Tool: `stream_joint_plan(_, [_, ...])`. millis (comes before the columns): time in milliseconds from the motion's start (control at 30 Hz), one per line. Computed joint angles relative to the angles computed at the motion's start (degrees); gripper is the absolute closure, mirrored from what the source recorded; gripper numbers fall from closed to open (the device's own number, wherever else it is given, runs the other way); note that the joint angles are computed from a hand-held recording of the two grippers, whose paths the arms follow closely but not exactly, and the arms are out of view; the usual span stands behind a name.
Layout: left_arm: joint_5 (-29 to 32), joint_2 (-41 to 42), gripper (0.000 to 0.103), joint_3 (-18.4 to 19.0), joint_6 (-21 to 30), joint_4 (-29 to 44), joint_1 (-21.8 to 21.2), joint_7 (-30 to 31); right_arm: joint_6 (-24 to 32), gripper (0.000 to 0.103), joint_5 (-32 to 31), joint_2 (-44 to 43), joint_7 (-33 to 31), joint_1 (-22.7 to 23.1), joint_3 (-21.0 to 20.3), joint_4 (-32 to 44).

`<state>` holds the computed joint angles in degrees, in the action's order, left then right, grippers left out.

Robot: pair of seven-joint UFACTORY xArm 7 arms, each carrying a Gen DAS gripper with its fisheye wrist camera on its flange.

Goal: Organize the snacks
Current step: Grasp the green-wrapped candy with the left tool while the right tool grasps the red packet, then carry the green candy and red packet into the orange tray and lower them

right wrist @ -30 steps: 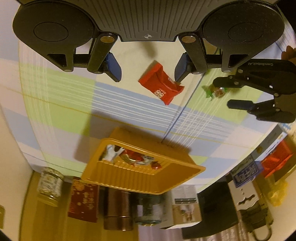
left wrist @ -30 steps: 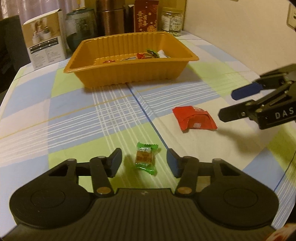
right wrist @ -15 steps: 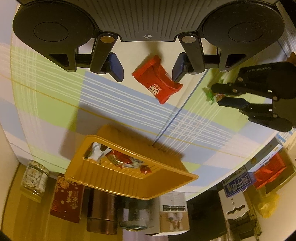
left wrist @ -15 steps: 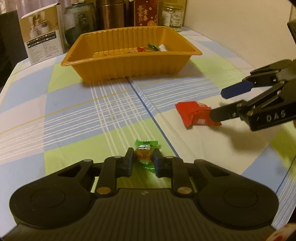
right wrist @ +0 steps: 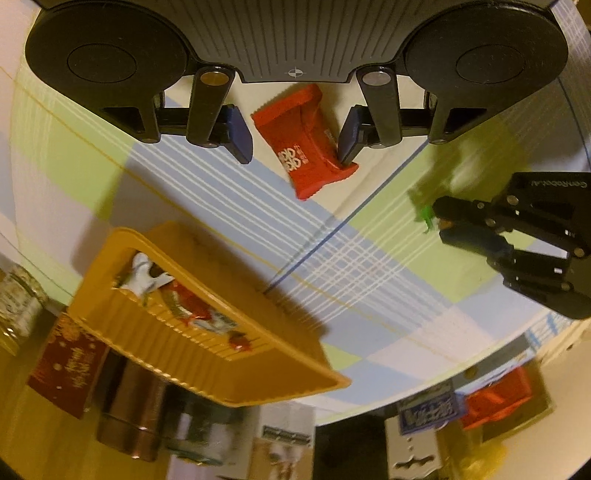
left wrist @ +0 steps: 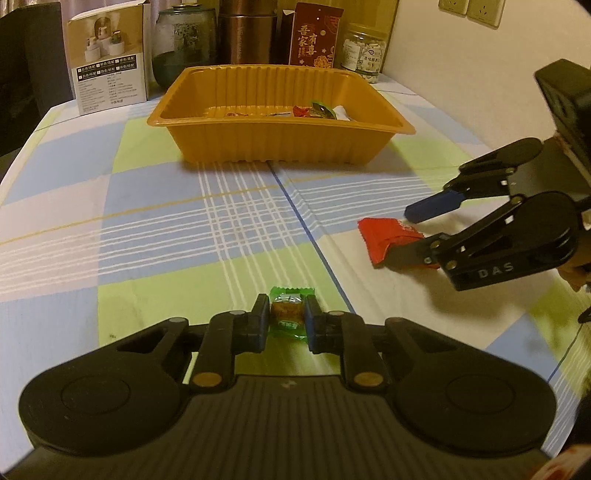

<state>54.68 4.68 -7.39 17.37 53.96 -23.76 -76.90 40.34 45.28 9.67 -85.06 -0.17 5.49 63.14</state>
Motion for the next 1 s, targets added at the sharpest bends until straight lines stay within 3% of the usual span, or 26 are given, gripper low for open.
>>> stream_joint_plan(333, [1.87, 0.26, 0.086, -0.06, 0.72, 0.01, -0.46, -0.85, -1.3, 0.07, 2.42, -0.64, 1.53, 0.29, 0.5, -1.65])
stream_joint_plan(633, [2.35, -0.77, 0.086, -0.2, 1.11, 0.68, 0.01, -2.45, -1.26, 0.071, 6.9, -5.04, 11.88, 0.93, -1.41, -3.64])
stream_joint_plan(1000, [-3.89, -3.34, 0.086, -1.35, 2.35, 2.94, 1.85, -2.15, -2.17, 0.071, 6.25, -10.19, 21.61, 2.53, -3.69, -4.36])
